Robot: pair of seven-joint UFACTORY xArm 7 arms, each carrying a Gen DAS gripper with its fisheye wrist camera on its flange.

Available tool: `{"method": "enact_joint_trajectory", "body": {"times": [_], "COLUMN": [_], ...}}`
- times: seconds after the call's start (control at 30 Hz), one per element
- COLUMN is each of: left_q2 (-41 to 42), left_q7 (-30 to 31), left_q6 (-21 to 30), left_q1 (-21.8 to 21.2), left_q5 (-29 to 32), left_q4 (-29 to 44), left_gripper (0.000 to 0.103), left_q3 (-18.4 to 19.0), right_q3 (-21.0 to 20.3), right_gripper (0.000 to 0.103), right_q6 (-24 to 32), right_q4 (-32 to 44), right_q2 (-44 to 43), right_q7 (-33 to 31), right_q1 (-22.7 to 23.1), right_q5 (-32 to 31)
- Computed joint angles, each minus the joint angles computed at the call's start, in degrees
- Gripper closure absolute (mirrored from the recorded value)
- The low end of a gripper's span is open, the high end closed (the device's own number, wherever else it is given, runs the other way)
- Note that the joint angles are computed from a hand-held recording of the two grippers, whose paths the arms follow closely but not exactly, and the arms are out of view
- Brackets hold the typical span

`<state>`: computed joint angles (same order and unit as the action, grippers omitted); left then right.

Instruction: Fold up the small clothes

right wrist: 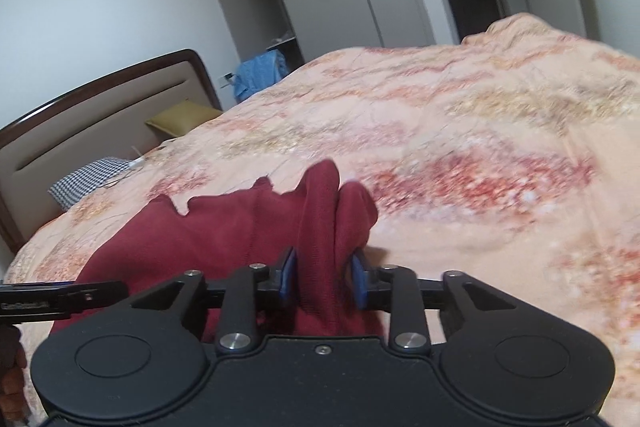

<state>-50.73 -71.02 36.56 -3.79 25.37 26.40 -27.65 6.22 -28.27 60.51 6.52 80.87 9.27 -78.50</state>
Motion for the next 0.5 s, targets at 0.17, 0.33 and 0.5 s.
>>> {"method": "enact_joint_trajectory", "body": {"times": [0.17,0.33,0.5], "left_q2": [-1.91,-5.46,-9.84], "left_q7": [-1.24,-3.44,-5.32], "left_q6": [4.36,9.37,14.92], "left_q1": [-1.05,-2.05,-3.63], "left_q5": [-0.55,-0.74,-1.83], "left_q4": [2.08,4.82,7.57], "left_gripper": [0.011,0.000,0.000], "left_q3": [-1.95,-4.59,-7.58], "right_q3": [-0.57,-2.69,-5.10], "right_gripper": [0.046,0.022,0.001], "right_q6": [-0.14,-2.82,-3.30], "right_q4": [-7.23,-13.73,-21.16], "right_q2": [-6.90,-14.67,-24.29], "right_q7": [-10.86,-16.28,-20.51], "right_q1": [0.03,0.89,2.83], "right_q5": [10.22,16.35,20.83]}}
